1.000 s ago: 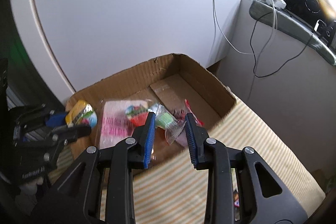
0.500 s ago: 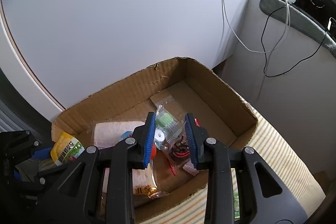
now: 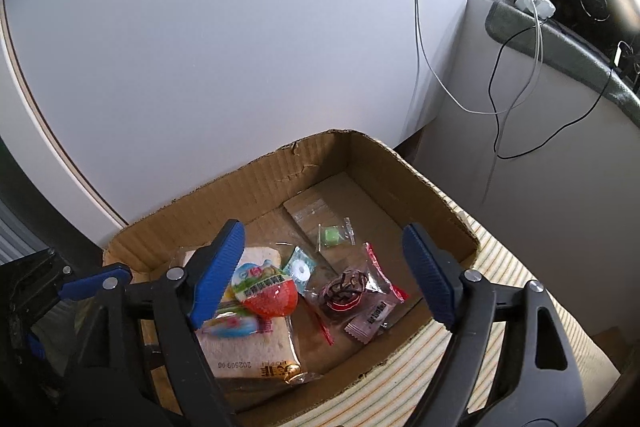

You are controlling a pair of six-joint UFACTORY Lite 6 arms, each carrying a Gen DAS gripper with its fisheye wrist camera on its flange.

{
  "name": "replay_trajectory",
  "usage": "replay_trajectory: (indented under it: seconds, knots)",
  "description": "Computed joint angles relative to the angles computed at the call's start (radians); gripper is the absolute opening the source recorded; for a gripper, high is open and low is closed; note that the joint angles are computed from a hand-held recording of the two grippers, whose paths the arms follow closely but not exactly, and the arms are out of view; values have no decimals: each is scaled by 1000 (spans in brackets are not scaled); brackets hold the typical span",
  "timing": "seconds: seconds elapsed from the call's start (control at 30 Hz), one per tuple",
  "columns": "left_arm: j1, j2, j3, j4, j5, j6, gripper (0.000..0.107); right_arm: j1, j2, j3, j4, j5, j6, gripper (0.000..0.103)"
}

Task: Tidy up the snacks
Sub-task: 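Open both grippers to drop the yellow packet and green candy into the box, then move both open grippers back over the remaining snacks on the bed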

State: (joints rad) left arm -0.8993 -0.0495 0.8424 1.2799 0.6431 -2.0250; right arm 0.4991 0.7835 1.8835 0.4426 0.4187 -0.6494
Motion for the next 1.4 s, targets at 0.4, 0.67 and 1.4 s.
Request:
replay_trajectory:
  seconds: [0.4, 0.67, 1.4]
  knots:
    - [-67, 16, 47, -22, 53, 7, 54, -54, -154, -172, 90, -28, -98, 84]
    - [-121, 63, 122, -35, 83, 19, 54, -177, -311, -351, 284, -15, -313, 84]
    - [-172, 453, 530, -93, -54, 122, 53, -666, -586, -744, 564, 113, -866, 84]
